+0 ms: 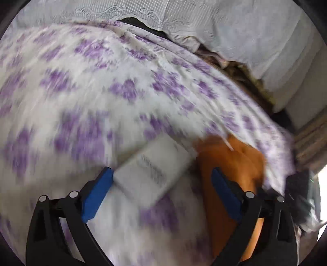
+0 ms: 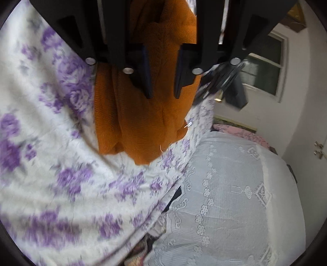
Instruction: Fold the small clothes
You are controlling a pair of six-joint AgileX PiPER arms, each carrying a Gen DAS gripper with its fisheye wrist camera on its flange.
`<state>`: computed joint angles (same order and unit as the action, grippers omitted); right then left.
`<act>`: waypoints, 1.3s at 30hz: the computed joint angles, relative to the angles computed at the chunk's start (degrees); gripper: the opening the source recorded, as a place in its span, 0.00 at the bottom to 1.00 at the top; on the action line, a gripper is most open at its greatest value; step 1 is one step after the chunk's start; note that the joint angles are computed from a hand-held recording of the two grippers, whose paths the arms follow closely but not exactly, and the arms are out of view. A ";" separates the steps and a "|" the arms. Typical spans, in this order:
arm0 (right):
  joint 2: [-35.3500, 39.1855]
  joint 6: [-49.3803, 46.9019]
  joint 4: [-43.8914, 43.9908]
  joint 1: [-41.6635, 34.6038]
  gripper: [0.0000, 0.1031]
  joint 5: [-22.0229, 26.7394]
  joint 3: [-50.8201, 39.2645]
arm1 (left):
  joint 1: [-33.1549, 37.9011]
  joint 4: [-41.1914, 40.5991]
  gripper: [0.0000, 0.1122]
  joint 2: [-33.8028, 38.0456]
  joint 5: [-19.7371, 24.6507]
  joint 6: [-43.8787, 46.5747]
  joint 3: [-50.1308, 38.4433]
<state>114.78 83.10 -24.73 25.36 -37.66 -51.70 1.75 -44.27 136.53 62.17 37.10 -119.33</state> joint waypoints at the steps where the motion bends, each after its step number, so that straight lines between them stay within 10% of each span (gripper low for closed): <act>1: -2.10 -2.91 3.24 1.30 0.43 1.39 1.03 | 1.54 -3.42 0.84 -2.93 1.74 4.09 5.73; 7: -6.68 -4.88 0.71 6.78 0.53 1.58 0.91 | 0.19 -7.36 0.84 -16.21 -0.56 18.79 31.54; 11: -5.26 -1.61 -1.66 8.68 0.55 6.70 0.37 | -7.56 -3.50 0.85 -25.29 -17.52 21.96 46.60; 15: -3.95 1.19 0.24 4.71 0.17 -0.92 6.32 | -10.68 -3.49 0.85 -28.64 -20.08 20.68 51.37; 20: -9.84 -8.38 10.80 6.40 0.46 -0.60 10.18 | -3.54 -11.60 0.83 -31.14 -8.27 25.41 52.13; 26: -9.34 -6.04 6.33 3.76 0.47 4.19 3.04 | 1.88 -14.56 0.83 -30.39 -6.89 22.75 46.10; 33: 0.16 -2.74 5.15 0.60 0.49 2.34 -4.27 | -7.84 -2.99 0.85 -15.34 -11.48 4.85 27.97; 37: 4.34 2.36 4.21 -5.50 0.31 -10.27 1.18 | -9.39 -5.21 0.88 -15.61 -16.70 10.56 31.27; 39: 2.09 -2.45 12.28 -5.47 0.39 -8.73 4.84 | -8.75 -6.50 0.88 -15.18 -15.91 11.01 31.02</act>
<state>116.87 80.66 -12.45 19.89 -46.39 -46.86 -7.00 -50.77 121.35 46.26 48.11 -88.32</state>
